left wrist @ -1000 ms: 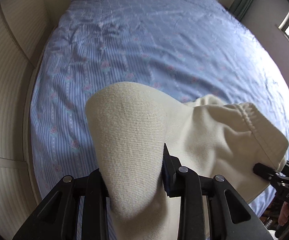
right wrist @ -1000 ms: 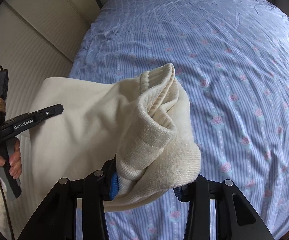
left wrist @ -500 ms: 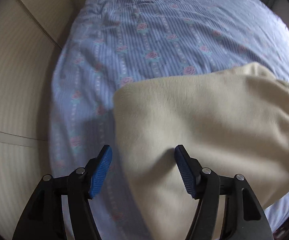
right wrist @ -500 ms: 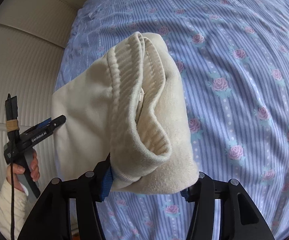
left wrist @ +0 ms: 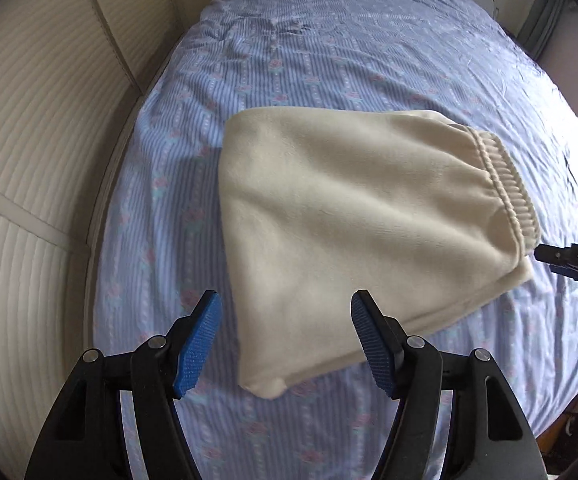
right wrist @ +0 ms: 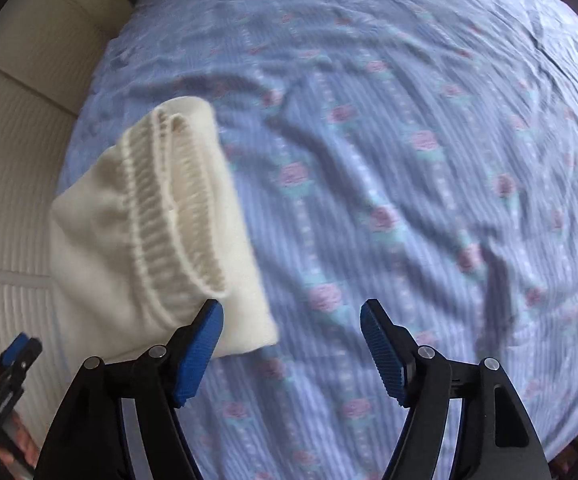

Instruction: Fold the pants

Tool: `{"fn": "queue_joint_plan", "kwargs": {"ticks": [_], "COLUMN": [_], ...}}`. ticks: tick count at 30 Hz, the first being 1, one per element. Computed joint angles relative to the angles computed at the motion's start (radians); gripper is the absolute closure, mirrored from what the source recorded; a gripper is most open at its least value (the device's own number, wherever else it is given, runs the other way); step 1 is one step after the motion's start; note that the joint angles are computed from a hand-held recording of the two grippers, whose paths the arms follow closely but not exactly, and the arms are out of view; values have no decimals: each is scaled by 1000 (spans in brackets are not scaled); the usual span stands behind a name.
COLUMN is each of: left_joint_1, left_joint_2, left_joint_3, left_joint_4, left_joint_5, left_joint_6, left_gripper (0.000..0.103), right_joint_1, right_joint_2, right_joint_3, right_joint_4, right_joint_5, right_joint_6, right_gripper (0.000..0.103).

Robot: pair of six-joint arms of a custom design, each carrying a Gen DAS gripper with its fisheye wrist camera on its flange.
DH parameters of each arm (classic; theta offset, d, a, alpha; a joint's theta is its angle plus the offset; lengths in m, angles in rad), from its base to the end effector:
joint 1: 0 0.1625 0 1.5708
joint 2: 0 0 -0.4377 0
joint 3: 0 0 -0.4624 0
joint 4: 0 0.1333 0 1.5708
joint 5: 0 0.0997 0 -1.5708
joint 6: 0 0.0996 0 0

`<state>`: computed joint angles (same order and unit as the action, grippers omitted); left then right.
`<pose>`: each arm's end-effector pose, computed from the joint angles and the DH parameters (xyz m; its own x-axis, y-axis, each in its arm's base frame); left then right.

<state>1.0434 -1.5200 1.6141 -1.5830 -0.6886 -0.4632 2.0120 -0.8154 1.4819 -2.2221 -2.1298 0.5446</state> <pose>-0.1086 -0.6042 0.4850 -0.6869 -0.0499 -0.7250 0.2176 0.9378 -0.2707 0.3981 -0.6546 0.1093 -0.8740 0.1525 0.4614 0.0302 0.9647 -0.2617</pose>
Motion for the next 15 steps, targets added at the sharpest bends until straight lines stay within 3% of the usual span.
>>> {"fn": "queue_joint_plan", "kwargs": {"ticks": [4, 7, 10, 15], "left_joint_1": [-34, -65, -119, -240], "left_joint_2": [-10, -9, -13, -20], "left_joint_3": [35, 44, 52, 55], "left_joint_4": [-21, -43, -47, 11], "left_joint_5": [-8, -6, 24, 96], "left_joint_6": [-30, -27, -4, -52], "left_gripper": [37, 37, 36, 19], "right_joint_1": [6, 26, 61, 118], "right_joint_2": [-21, -37, -65, -136], "right_joint_3": [6, 14, 31, 61], "right_joint_4": [-28, -81, -118, -128], "right_joint_5": [-4, 39, 34, -54], "right_joint_6": [-47, -90, -131, -193], "right_gripper": [32, 32, 32, 18]}}
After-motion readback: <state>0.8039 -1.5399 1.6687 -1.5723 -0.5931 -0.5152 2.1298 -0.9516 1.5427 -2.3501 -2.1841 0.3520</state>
